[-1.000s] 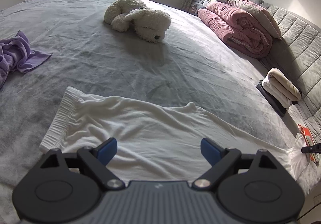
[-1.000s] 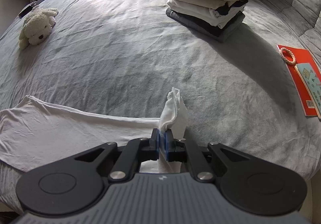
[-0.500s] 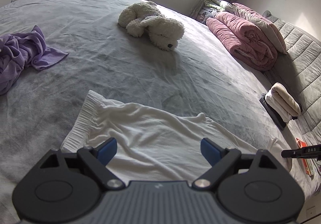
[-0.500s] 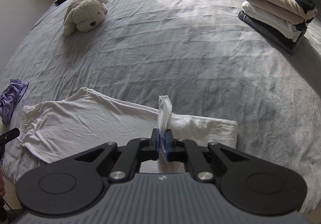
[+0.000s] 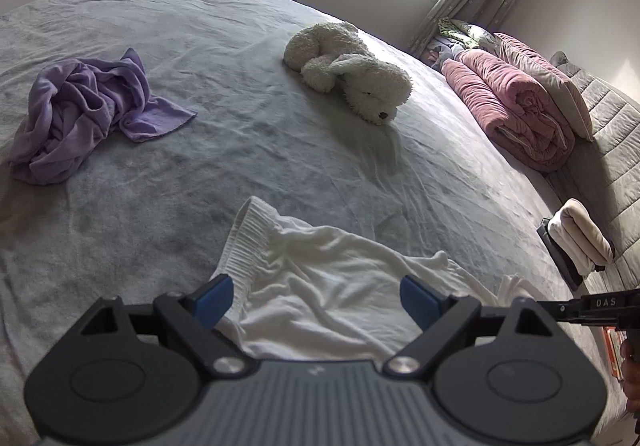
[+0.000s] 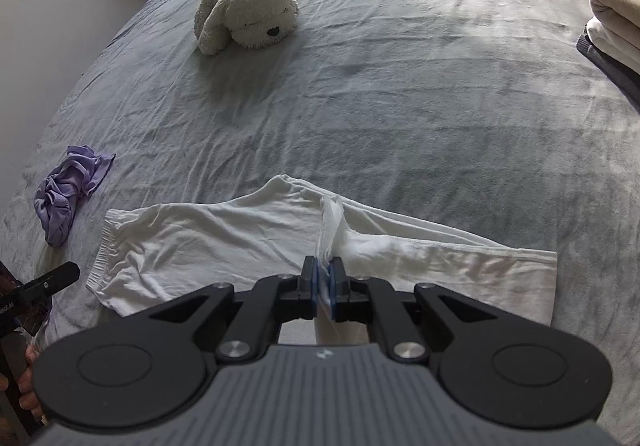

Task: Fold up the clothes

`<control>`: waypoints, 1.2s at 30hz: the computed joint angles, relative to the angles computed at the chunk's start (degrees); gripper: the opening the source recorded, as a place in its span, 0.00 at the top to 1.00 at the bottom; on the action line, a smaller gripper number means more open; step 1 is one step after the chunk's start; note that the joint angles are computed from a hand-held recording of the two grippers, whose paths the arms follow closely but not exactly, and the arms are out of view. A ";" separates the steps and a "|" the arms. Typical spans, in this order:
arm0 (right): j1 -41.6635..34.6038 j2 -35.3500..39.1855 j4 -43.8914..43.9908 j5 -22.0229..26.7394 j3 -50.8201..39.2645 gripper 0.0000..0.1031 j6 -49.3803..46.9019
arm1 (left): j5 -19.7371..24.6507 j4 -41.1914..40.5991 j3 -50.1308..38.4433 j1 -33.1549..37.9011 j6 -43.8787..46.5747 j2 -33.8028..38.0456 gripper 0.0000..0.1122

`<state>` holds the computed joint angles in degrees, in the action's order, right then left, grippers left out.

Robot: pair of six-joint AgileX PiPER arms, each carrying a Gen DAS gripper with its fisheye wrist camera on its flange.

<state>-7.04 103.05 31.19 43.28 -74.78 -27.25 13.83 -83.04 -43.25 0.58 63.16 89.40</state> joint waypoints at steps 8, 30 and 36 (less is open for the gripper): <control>7.77 1.60 1.48 -2.66 -1.00 0.93 4.56 | 1.75 -1.01 1.36 3.36 1.99 -0.56 0.19; 22.43 8.17 1.50 -4.98 -6.28 0.99 10.87 | 7.43 -3.55 3.06 10.95 6.12 -1.09 0.19; 22.91 8.43 -1.01 -6.29 -5.33 0.87 11.46 | 9.62 -4.34 2.93 11.25 7.69 -0.33 0.19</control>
